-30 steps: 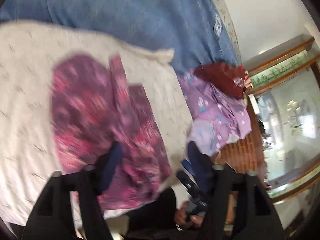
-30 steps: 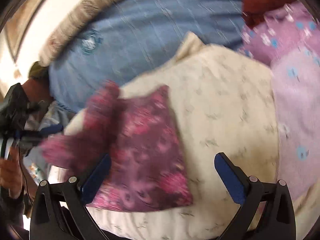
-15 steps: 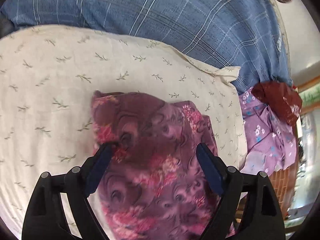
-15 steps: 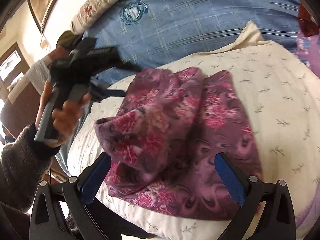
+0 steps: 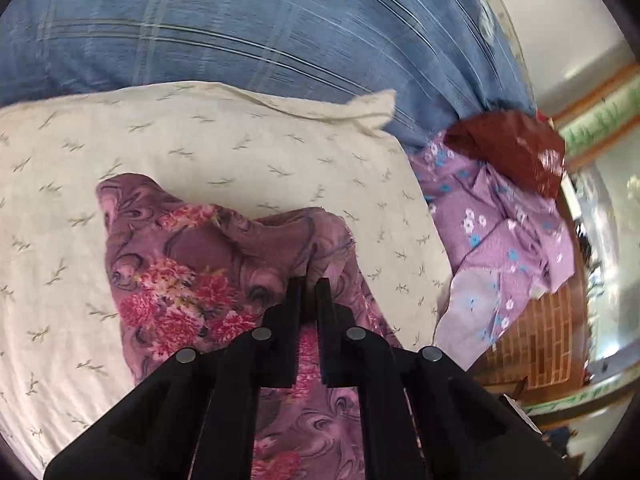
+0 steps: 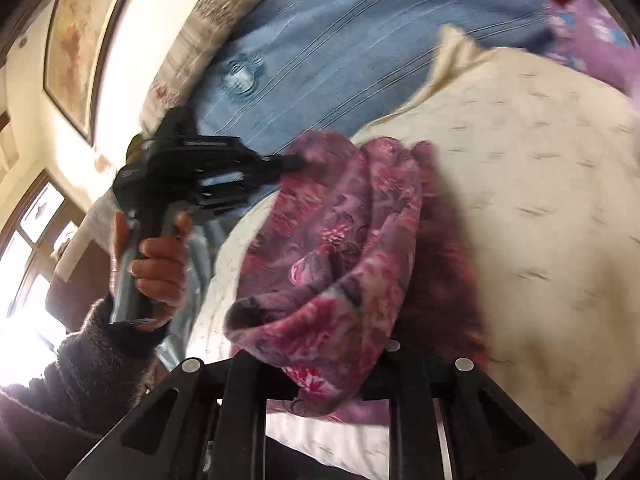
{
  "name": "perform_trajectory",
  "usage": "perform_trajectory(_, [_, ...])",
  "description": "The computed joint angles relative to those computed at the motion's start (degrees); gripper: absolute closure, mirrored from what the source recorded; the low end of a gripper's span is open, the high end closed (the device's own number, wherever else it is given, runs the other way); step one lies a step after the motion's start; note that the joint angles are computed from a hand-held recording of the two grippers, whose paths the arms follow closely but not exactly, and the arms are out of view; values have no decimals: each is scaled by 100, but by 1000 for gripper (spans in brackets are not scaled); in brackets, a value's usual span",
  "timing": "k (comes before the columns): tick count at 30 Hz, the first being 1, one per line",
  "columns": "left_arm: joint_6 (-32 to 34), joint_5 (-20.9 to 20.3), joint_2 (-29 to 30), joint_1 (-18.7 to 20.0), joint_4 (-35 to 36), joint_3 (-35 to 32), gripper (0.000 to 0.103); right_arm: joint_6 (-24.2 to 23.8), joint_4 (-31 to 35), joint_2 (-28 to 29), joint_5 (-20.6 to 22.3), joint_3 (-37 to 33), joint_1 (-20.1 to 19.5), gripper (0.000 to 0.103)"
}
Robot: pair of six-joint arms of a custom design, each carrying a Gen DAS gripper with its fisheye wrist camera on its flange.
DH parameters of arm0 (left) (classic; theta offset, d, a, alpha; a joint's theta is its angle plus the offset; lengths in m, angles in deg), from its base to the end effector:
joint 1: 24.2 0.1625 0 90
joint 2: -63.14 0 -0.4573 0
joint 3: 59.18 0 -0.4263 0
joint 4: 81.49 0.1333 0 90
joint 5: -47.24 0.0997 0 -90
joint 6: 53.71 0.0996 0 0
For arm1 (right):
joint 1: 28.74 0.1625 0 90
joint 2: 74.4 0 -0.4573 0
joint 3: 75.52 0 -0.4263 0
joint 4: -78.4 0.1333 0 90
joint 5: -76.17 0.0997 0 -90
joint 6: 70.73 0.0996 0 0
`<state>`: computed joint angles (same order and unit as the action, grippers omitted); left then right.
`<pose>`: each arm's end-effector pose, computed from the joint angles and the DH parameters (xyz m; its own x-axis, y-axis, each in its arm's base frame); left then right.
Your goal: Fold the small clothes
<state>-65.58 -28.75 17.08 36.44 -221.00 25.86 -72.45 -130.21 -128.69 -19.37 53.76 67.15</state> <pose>-0.2376 -0.7434 0.1468 -0.9479 0.2516 -0.1953 0.2933 0.9285 -0.2278 0.1762 -0.5025 0.1191 -0.9942 -0.0575 0.0906 -0.1042 0.7187 -0.6875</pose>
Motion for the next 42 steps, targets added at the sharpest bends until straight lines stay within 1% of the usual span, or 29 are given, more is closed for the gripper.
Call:
perform_trajectory(1, [-24, 153, 107, -40, 93, -60, 98, 102, 181, -16, -33, -2, -76, 84])
perform_trajectory(2, [-129, 272, 201, -49, 223, -128, 98, 239, 499, -45, -61, -4, -174, 79])
perform_trajectory(3, [-313, 264, 272, -8, 388, -198, 98, 394, 678, -47, -78, 15, -265, 79])
perform_trajectory(4, [-455, 212, 251, 24, 437, -182, 98, 453, 631, -73, 68, 74, -326, 78])
perform_trajectory(5, [-587, 77, 165, 79, 343, -91, 98, 496, 619, -171, 172, 150, -344, 74])
perform_trajectory(7, [-624, -150, -98, 142, 93, 143, 97, 328, 434, -360, -157, 253, -185, 57])
perform_trajectory(8, [-588, -193, -279, 158, -76, 306, 92, 245, 223, -419, -343, 301, -114, 45])
perform_trajectory(9, [-517, -110, -515, 148, -350, 534, 78, 166, -93, -496, -606, 356, -17, 36])
perform_trajectory(10, [-471, 102, -677, 110, -546, 700, 66, 94, -300, -611, -734, 364, 26, 35])
perform_trajectory(11, [-449, 370, -795, 66, -747, 866, 40, 9, -293, -711, -668, 317, 35, 35])
perform_trajectory(12, [-434, 590, -931, 51, -1010, 1063, 30, -52, -155, -782, -606, 221, 52, 35])
perform_trajectory(13, [-473, 632, -1027, 82, -1161, 1199, 30, -113, -13, -800, -553, 67, 87, 35])
perform_trajectory(14, [-550, 557, -1061, 146, -1125, 1222, 30, -244, 207, -748, -342, -182, 107, 35])
perform_trajectory(15, [-686, 397, -1066, 226, -1060, 1226, 30, -351, 494, -647, -167, -463, 111, 36])
perform_trajectory(16, [-804, 260, -1060, 298, -985, 1222, 30, -389, 736, -500, -182, -744, 149, 36])
perform_trajectory(18, [-941, 173, -982, 362, -820, 1174, 30, -226, 1577, -86, -340, -1512, 193, 36])
perform_trajectory(20, [-930, 166, -960, 380, -789, 1190, 30, -86, 2151, 200, -449, -1982, 186, 42])
perform_trajectory(24, [-961, 104, -874, 445, -882, 1157, 30, -134, 2929, 847, -1202, -2924, 260, 47])
perform_trajectory(25, [-1012, 53, -847, 474, -852, 1119, 30, -120, 3146, 924, -1276, -3066, 268, 54])
perform_trajectory(26, [-1052, 0, -832, 492, -836, 1091, 30, -175, 3348, 997, -1378, -3202, 297, 91])
perform_trajectory(27, [-1060, -47, -834, 503, -865, 1090, 30, -327, 3415, 987, -1324, -3216, 317, 97])
perform_trajectory(30, [-910, -111, -815, 489, -1143, 1119, 30, -1084, 2672, 854, -1484, -2946, 502, 98])
perform_trajectory(31, [-859, -32, -772, 467, -1190, 1092, 30, -1108, 2502, 788, -1457, -2886, 507, 98])
perform_trajectory(33, [-846, 159, -612, 449, -1139, 965, 30, -875, 2596, 705, -1443, -2907, 383, 98])
perform_trajectory(35, [-946, 247, -420, 486, -851, 771, 30, -694, 2893, 768, -1739, -3043, 284, 98])
perform_trajectory(37, [-1117, 337, -259, 514, -368, 578, 30, -384, 3422, 912, -1987, -3248, 135, 97])
perform_trajectory(38, [-1158, 246, -271, 538, -303, 592, 31, -283, 3597, 901, -1907, -3245, 71, 97])
perform_trajectory(40, [-1133, 65, -450, 535, -408, 785, 31, -170, 3437, 676, -1478, -2986, 12, 88])
perform_trajectory(42, [-984, 27, -699, 477, -417, 1003, 31, -125, 3251, 292, -911, -2545, -39, 81])
